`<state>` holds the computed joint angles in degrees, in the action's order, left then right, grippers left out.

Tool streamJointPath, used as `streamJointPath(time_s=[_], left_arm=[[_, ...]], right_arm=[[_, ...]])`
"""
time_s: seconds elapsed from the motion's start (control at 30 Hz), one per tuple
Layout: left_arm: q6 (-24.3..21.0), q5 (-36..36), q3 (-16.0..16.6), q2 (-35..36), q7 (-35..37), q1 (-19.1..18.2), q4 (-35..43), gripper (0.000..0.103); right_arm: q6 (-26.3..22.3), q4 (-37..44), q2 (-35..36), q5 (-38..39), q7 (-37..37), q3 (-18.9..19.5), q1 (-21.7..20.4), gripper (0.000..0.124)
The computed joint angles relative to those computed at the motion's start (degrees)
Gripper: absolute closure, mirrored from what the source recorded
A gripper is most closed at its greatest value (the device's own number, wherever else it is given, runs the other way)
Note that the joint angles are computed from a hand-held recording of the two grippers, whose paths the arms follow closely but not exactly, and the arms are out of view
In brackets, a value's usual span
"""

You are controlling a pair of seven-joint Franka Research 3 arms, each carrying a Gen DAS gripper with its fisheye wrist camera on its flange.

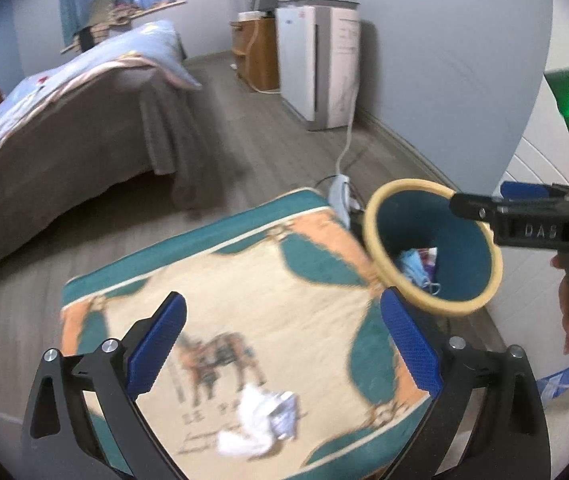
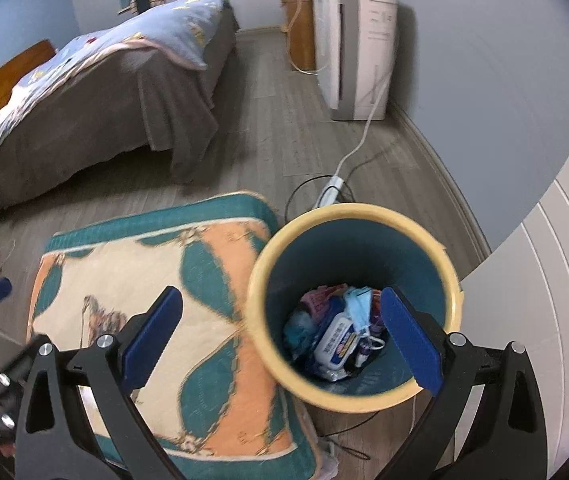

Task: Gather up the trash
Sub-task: 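Move both open tools back over the white tissue and foil blister pack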

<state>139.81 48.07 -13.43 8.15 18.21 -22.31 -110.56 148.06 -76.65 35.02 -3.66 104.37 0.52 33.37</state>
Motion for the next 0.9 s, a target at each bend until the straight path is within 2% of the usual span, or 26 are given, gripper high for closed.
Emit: streamJointPath(time_s=[0.33, 0.47, 0.77, 0.9], left_arm=[[1.2, 0.9, -1.9, -14.0, -9.6, 4.1, -16.8, 0.006], [1.6, 0.7, -2.5, -16.5, -12.0, 6.0, -20.9, 0.006], [3.5, -1.2, -2.7, -18.6, -13.5, 8.8, -24.8, 0.006], [2.7, -1.3, -2.7, -18.4, -12.3, 9.5, -25.0, 0.006]], right_arm=[[0.4, -3.1, -1.0, -1.5, 1.1, 0.8, 3.7, 0.027], [0.8, -3.9, -0.6, -0.3, 1.2, 1.9, 4.1, 0.027], [-4.0, 1.5, 4.2, -1.2, -0.3, 2.1, 6.7, 0.027], [-7.2, 5.3, 7.1, -0.6, -1.5, 2.5, 7.5, 0.027]])
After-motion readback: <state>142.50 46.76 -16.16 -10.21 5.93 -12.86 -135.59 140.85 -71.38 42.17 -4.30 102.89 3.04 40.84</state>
